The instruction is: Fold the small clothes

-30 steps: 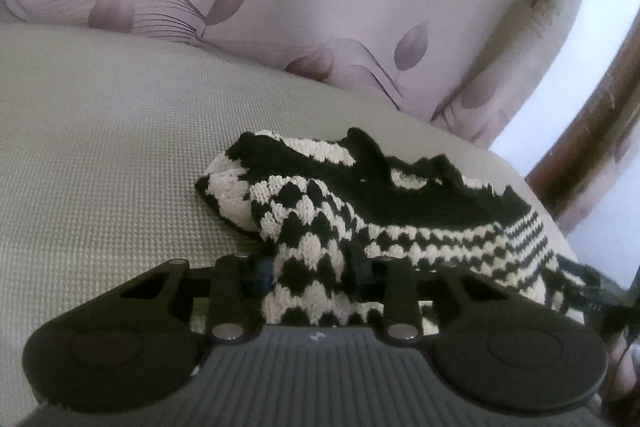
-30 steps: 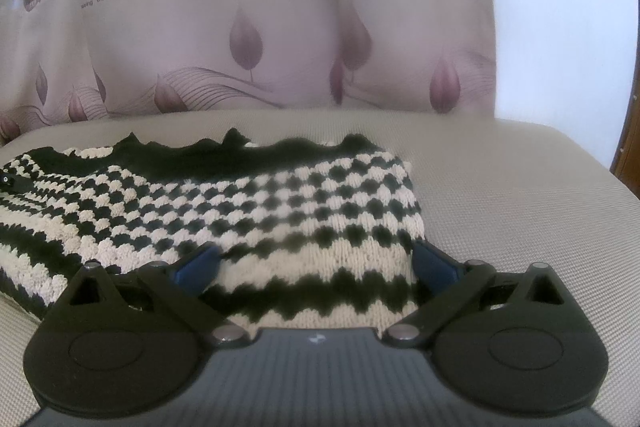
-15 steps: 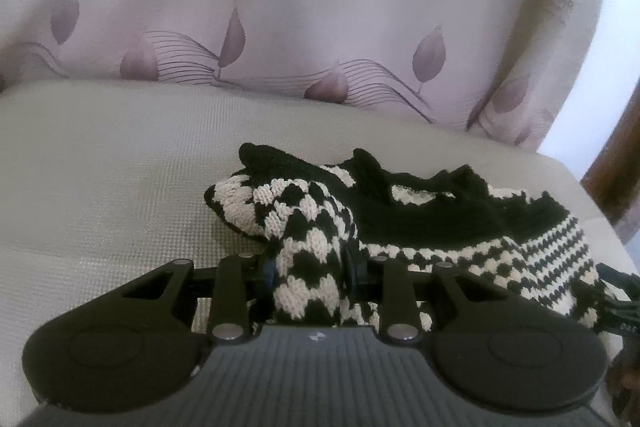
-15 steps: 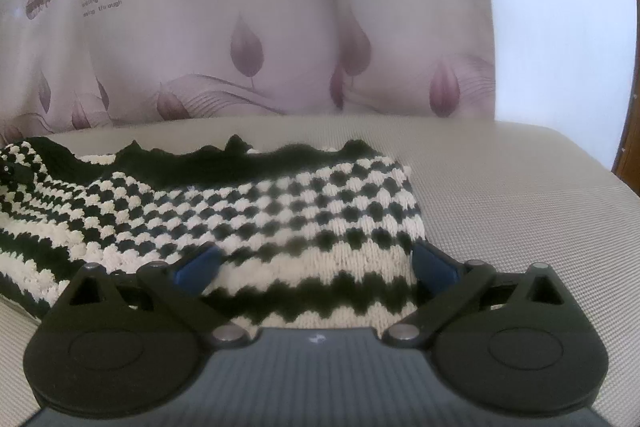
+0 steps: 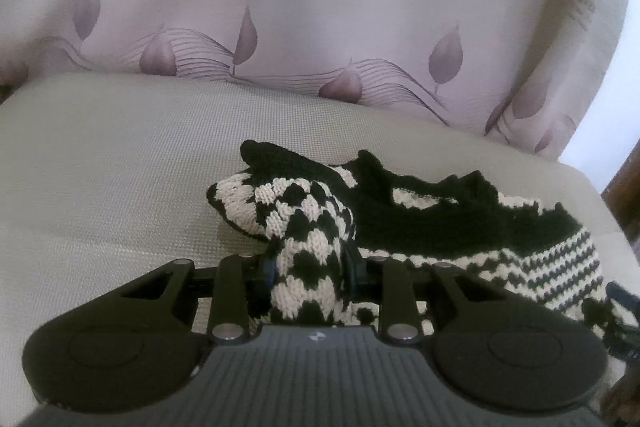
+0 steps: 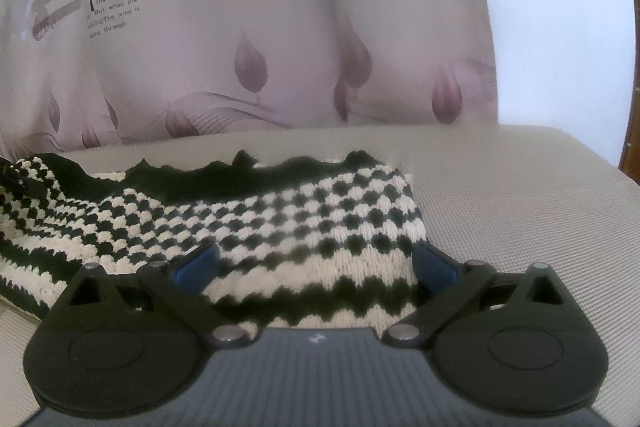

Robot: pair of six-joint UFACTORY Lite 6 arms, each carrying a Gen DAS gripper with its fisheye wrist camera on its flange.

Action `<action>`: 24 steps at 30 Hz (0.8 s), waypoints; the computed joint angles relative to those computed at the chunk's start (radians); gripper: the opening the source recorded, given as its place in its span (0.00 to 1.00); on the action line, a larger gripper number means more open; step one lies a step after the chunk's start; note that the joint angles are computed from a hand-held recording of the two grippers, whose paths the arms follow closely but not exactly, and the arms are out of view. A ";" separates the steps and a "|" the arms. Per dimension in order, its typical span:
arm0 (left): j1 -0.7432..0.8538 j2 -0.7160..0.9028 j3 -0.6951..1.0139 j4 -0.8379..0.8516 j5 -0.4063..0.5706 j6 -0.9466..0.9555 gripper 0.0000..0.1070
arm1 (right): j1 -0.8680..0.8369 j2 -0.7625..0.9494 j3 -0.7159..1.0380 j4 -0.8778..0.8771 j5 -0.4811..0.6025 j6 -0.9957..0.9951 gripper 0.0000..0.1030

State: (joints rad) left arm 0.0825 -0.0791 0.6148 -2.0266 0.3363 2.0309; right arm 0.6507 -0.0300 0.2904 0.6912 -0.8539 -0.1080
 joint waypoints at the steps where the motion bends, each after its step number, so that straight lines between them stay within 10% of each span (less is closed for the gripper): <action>1: -0.002 -0.006 -0.001 0.015 -0.001 -0.026 0.28 | -0.001 -0.003 -0.004 -0.006 -0.002 0.007 1.00; 24: -0.261 -0.084 0.003 -0.050 -0.130 -0.371 0.24 | -0.050 -0.089 -0.116 -0.196 -0.076 0.197 1.00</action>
